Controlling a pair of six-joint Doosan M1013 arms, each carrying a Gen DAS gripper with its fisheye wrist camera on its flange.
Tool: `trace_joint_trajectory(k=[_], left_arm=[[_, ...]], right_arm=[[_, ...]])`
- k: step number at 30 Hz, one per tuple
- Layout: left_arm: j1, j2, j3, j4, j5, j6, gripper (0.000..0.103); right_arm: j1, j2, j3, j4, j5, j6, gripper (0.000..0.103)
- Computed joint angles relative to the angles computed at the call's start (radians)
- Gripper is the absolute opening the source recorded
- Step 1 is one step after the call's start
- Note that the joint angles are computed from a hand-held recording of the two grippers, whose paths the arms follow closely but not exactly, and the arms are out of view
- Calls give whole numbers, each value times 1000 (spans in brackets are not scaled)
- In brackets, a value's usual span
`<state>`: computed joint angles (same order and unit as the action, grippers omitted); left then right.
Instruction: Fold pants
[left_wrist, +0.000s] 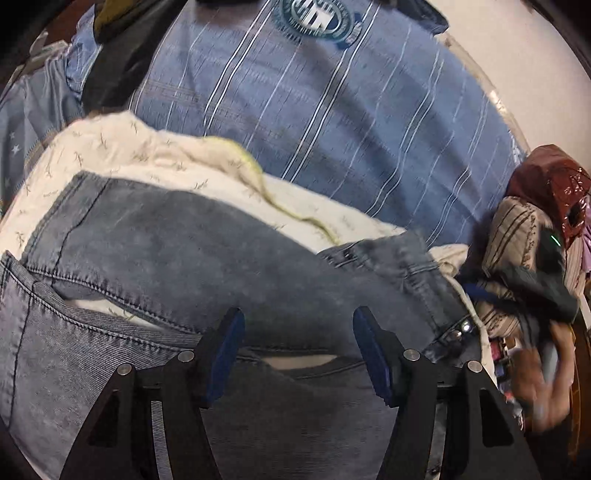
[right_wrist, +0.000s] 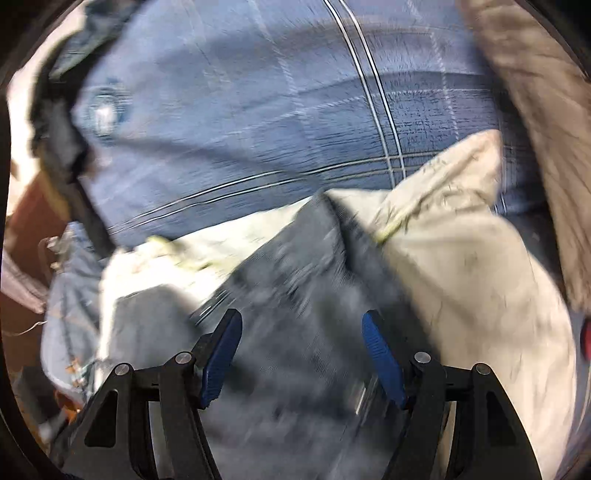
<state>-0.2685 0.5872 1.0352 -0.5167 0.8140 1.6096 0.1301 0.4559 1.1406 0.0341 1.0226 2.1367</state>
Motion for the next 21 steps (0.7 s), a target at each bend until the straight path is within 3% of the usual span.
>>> trace_joint_trajectory(k=[5, 7, 9, 10, 11, 15, 19, 21], left_arm=[[4, 11, -4, -46, 8, -16, 61], [1, 7, -3, -22, -2, -25, 61], [2, 10, 3, -40, -1, -18, 61], [3, 10, 2, -50, 4, -14, 61], [2, 10, 0, -58, 6, -9, 61], [5, -15, 40, -97, -28, 30, 61], [9, -31, 64, -155, -36, 64, 61], [9, -40, 73, -168, -35, 74, 61]], right_arm=[[-40, 149, -183, -20, 114, 77, 65], [-40, 204, -261, -35, 173, 81, 57], [-37, 233, -304, -29, 214, 76, 44], [-27, 248, -332, -56, 253, 55, 21], [-15, 259, -356, -99, 294, 46, 7], [9, 161, -249, -127, 195, 27, 6], [49, 8, -76, -143, 33, 16, 6], [73, -87, 50, -138, -84, 37, 6]])
